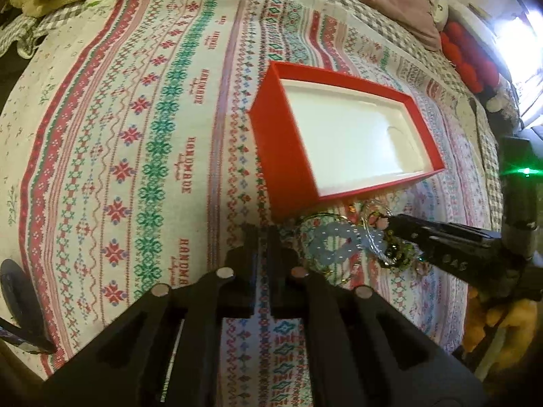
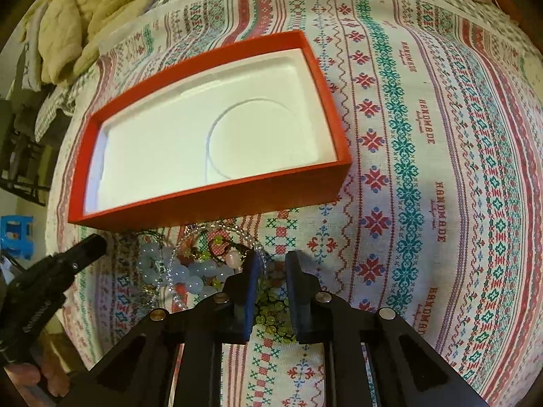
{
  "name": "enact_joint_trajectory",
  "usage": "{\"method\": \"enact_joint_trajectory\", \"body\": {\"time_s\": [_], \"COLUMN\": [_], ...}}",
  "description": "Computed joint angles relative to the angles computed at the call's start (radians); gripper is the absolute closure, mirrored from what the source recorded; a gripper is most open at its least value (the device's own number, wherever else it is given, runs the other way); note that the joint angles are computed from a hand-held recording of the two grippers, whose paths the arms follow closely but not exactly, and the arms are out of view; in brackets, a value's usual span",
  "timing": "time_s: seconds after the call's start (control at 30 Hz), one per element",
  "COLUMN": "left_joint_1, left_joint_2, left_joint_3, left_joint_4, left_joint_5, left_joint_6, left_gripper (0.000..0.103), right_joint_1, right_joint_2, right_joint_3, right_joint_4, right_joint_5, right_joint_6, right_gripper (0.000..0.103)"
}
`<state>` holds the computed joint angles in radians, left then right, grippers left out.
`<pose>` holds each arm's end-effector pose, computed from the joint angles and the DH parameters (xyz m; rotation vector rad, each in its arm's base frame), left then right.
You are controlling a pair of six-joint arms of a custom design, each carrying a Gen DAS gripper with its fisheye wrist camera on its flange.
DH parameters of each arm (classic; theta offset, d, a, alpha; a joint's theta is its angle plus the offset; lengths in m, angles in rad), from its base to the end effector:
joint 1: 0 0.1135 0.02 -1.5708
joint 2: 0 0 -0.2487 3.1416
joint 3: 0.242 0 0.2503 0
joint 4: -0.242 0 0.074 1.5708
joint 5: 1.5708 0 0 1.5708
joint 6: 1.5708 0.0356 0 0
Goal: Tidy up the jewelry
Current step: 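Grasp the dark beaded bracelet with the left tool while the right tool grasps the clear crystal bracelet, then carry both bracelets into the red box and open both tools to release them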
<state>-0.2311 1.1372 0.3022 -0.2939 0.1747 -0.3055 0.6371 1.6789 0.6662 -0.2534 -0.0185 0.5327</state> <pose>0.1638 -0.0449 0.1007 -0.0479 2.7348 -0.3938 0.2080 0.1548 0.0818 -0.1546 2.8816 0.2669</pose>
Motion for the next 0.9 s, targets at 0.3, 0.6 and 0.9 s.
{"method": "enact_joint_trajectory", "body": {"time_s": [0.3,0.6,0.9], "left_joint_1": [-0.130,-0.151,-0.186], "left_joint_2": [0.134,0.104,-0.281], "left_joint_3": [0.032,0.041,0.049], "left_joint_4": [0.072,0.043,-0.225], "left_joint_5": [-0.055,-0.103,-0.097], "left_joint_6": [-0.058,-0.069,-0.060], "left_gripper": [0.085,0.100,0.100], "right_joint_1": [0.023,-0.015,0.018], "right_joint_2": [-0.085,-0.234,-0.461], "right_joint_3": [-0.015,-0.084,-0.112], "right_joint_4": [-0.022,-0.049,-0.135], "right_joint_5": [0.037,0.011,0.017], "right_joint_6": [-0.015,-0.043,-0.028], "right_gripper": [0.098,0.099,0.099]}}
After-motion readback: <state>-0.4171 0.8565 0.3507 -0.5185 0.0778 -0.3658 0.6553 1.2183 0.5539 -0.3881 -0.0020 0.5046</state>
